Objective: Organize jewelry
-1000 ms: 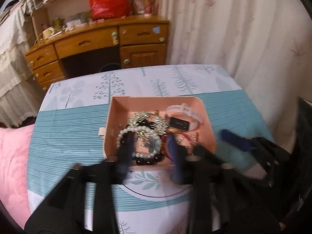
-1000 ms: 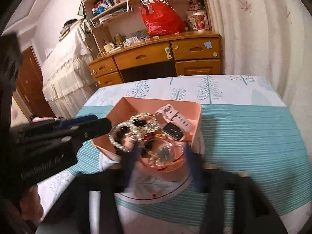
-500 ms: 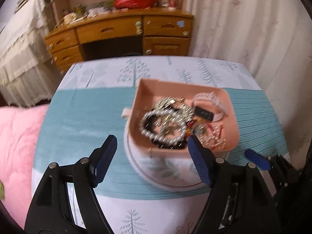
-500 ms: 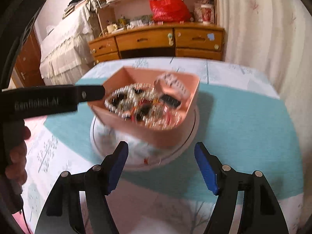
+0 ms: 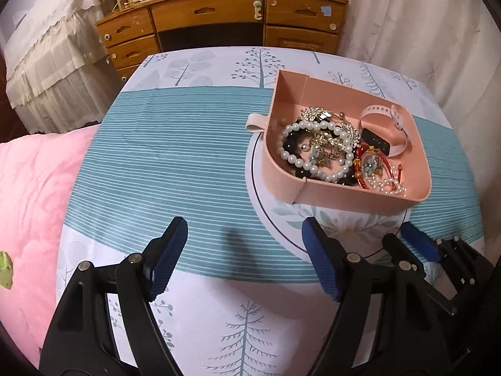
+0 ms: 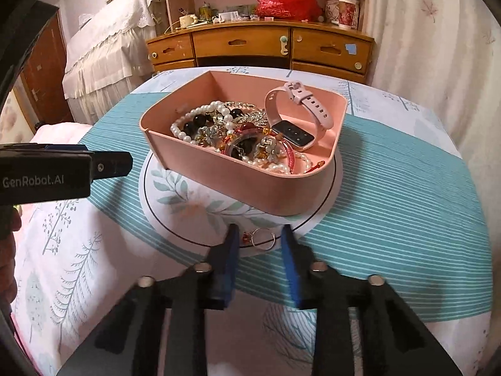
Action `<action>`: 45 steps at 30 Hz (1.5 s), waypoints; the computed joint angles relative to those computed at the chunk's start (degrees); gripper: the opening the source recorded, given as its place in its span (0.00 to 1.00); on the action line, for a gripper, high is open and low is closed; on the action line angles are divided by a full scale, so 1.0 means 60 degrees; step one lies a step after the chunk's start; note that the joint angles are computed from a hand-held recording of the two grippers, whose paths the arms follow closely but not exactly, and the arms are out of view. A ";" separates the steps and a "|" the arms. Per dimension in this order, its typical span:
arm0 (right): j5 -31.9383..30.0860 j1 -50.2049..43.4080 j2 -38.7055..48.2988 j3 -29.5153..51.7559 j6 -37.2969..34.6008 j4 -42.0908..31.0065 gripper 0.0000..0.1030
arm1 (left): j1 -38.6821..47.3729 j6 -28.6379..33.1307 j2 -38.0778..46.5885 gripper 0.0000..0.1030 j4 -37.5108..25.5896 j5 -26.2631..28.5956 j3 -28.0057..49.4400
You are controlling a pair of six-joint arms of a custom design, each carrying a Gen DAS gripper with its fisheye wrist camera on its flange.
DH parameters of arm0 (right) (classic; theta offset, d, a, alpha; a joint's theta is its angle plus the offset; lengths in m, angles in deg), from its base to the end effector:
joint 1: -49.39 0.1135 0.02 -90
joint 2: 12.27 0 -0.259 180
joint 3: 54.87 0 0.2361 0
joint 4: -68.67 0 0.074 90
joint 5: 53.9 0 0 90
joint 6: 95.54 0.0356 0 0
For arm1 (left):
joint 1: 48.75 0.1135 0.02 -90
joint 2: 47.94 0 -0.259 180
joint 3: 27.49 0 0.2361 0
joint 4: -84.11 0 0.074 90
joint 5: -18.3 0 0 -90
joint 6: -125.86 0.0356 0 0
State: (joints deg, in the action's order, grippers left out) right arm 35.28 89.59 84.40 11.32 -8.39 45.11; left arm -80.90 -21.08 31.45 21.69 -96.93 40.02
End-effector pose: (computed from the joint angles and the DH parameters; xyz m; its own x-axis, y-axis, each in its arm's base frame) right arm 0.2425 0.2056 0.1623 -0.5851 -0.5595 -0.5871 -0.6817 0.7314 -0.0176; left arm 0.2046 -0.1107 0.2172 -0.7662 -0.4139 -0.4915 -0.4738 0.8806 -0.0029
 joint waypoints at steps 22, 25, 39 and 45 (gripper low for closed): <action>-0.2344 -0.0993 -0.0295 0.1648 0.2764 0.0009 0.74 | 0.0520 0.0474 -0.0256 0.71 0.0383 0.0743 -0.0395; -0.1633 -0.0933 -0.0491 0.1482 0.3026 -0.0252 0.75 | 0.0443 0.0503 -0.0619 0.71 0.0658 0.0780 -0.0712; 0.1133 0.1101 -0.2886 -0.0470 0.5217 -0.3705 0.99 | -0.2447 -0.2360 -0.4266 0.71 -0.2158 0.1367 -0.1457; 0.2012 0.2924 -0.4085 0.0881 0.6612 -0.7843 1.00 | -0.6011 -0.5813 -0.4000 0.77 -0.6603 0.0672 0.1677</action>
State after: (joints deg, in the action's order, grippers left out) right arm 47.35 107.13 59.89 16.60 31.29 -1.94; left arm -116.97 -55.95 7.45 -17.93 -92.89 50.08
